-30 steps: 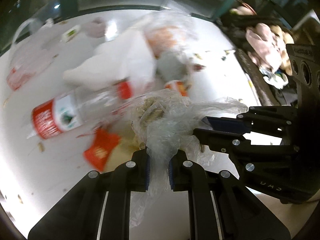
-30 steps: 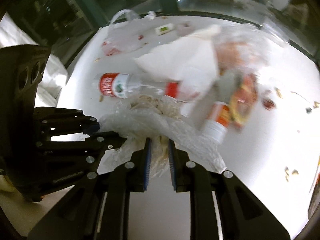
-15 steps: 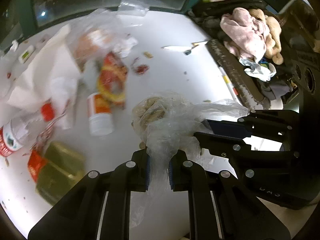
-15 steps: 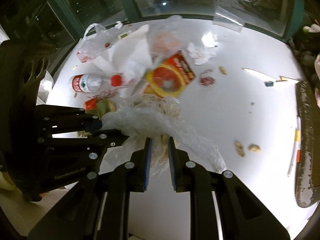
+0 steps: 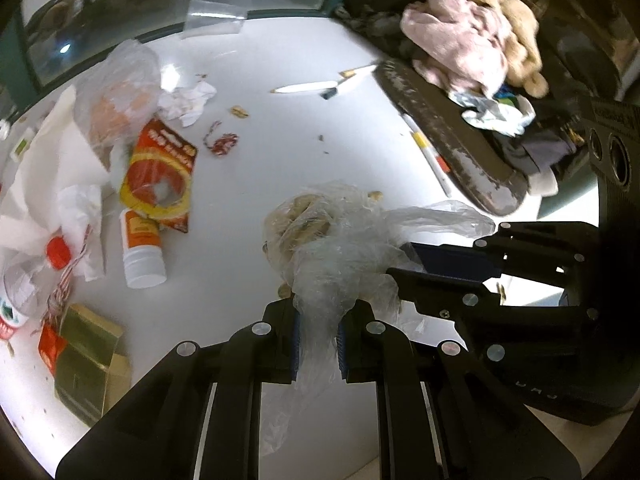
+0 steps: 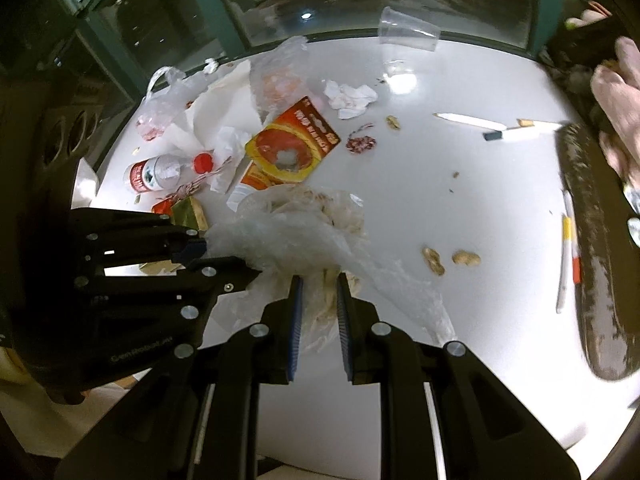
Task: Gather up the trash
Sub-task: 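Lift the plastic bag with both grippers and carry it toward the blue bin, then open both grippers over the bin to drop the plastic bag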
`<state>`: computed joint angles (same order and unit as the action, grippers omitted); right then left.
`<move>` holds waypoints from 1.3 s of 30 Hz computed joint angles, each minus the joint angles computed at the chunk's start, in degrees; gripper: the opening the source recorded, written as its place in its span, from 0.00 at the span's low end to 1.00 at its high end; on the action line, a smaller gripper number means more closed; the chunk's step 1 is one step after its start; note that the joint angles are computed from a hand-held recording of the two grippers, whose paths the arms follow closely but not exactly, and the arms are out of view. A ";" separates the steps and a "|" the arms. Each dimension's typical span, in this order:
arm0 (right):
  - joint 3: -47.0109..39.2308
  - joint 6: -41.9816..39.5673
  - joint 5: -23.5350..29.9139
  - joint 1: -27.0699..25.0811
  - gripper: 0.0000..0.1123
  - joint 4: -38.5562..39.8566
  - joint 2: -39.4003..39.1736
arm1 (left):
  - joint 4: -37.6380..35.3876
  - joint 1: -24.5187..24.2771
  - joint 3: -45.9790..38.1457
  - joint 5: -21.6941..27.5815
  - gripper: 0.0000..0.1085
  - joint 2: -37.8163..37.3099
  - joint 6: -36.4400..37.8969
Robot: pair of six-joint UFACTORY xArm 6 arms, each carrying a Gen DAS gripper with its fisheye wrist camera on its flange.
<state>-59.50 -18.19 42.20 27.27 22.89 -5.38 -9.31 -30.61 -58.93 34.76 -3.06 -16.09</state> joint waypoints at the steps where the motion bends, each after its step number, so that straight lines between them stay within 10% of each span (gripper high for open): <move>1: 0.68 1.12 -0.32 0.00 0.16 -0.42 -0.70 | -0.64 -0.26 -0.12 0.28 0.11 -0.12 1.66; 22: 17.22 37.81 -5.46 7.28 0.16 -19.58 -16.34 | -12.70 -3.47 7.39 3.13 0.11 -6.72 25.39; 39: 27.29 43.87 -2.07 -0.13 0.16 -26.78 -32.78 | -12.56 -12.81 -5.04 2.13 0.11 2.66 27.43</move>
